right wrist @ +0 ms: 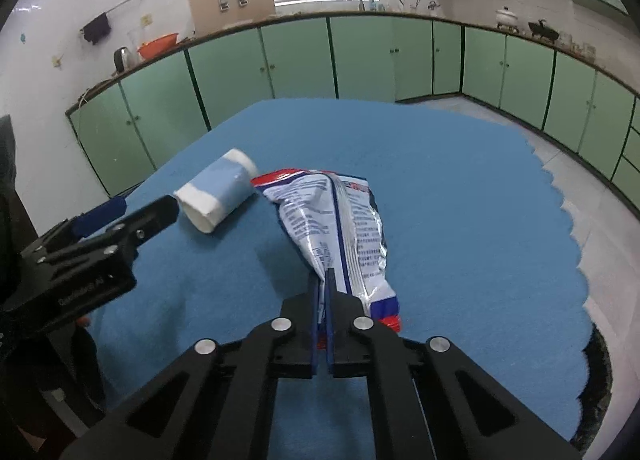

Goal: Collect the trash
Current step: 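Grasp the white-and-blue paper cup with the left gripper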

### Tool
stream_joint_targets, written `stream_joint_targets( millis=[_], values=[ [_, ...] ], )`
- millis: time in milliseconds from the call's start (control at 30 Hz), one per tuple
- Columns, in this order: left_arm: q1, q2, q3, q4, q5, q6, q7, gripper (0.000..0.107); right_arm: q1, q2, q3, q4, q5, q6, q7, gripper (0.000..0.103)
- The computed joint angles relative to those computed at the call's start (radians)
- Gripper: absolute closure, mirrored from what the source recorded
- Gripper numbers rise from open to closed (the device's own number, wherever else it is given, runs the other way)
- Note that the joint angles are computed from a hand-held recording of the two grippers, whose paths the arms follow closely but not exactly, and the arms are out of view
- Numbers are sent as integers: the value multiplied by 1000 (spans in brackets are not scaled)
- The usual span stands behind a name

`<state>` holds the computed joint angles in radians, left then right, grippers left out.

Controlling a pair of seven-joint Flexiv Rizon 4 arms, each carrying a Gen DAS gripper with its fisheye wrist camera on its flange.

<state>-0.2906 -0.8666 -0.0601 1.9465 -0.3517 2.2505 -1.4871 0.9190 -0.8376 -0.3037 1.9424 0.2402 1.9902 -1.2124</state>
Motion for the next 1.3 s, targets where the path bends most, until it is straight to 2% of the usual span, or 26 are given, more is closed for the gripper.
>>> stream_joint_targets(
  millis=[67, 233, 300, 367, 433, 600, 767, 967, 1300],
  values=[
    [-7, -4, 3, -18, -12, -17, 7, 20, 7, -4, -15, -4, 8, -2, 1, 100],
    [-16, -16, 1, -50, -32, -54, 1, 21, -32, -4, 10, -17, 1, 13, 4, 100],
    [-23, -21, 7, -62, -39, -65, 4, 33, -50, 0, 21, -17, -6, 18, -1, 100],
    [-27, -20, 10, -71, -47, -90, 8, 34, -73, 0, 41, -23, -18, 20, -4, 100],
    [-55, -22, 35, -81, -82, -95, 15, 34, -92, 0, 60, -28, -29, 20, -5, 100],
    [-59, -22, 49, -104, -94, -99, 41, 22, -117, -2, 85, -36, -44, 22, -7, 100],
    [-50, -35, 60, -150, -113, -173, 70, 20, -135, -10, 100, -50, -52, 20, -3, 100],
    [40, -49, -7, -197, -19, -269, 52, 20, -135, -16, 96, -63, -60, 3, 7, 100],
    [59, -69, 2, -252, 25, -399, 0, 20, -133, -26, 82, -83, -81, -21, 36, 100]
  ],
)
